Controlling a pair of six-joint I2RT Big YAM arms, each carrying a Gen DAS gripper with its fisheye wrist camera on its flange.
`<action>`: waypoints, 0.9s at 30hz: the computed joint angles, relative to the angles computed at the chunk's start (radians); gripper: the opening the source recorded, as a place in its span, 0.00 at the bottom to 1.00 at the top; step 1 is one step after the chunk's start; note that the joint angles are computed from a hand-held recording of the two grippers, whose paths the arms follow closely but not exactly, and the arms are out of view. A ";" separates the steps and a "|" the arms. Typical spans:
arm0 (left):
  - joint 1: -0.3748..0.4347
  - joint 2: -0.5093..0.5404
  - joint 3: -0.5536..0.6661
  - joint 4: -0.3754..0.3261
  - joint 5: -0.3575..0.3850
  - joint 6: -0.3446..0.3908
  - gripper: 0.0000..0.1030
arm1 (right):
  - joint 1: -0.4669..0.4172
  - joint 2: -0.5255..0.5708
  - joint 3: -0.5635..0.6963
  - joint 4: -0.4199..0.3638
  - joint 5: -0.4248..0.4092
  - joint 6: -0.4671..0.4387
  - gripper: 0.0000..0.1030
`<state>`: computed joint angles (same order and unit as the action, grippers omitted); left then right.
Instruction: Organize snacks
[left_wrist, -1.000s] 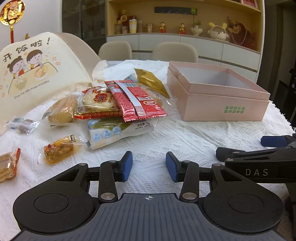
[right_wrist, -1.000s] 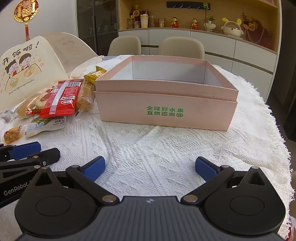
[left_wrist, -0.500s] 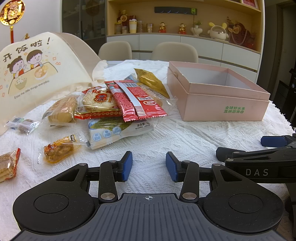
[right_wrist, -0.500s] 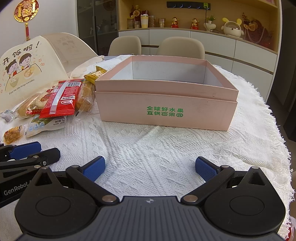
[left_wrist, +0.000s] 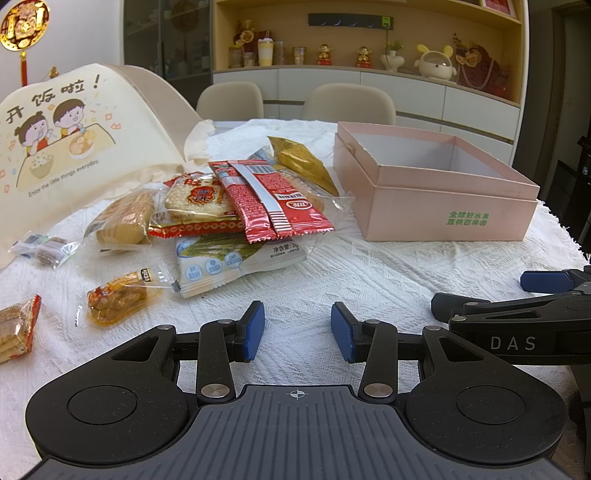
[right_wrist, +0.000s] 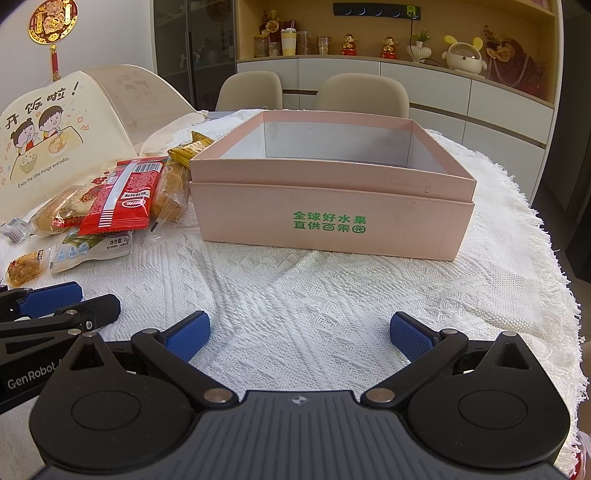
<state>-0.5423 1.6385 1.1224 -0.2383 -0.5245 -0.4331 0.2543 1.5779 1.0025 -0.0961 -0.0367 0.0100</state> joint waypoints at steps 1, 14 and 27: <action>0.000 0.000 0.000 0.000 0.000 0.000 0.45 | 0.000 0.000 0.000 0.000 0.000 0.000 1.00; 0.002 -0.007 -0.005 -0.003 -0.003 0.008 0.45 | 0.000 -0.001 -0.001 0.000 0.000 0.000 1.00; -0.002 0.003 0.004 -0.005 -0.009 0.007 0.45 | 0.000 -0.001 0.000 0.000 0.001 0.000 1.00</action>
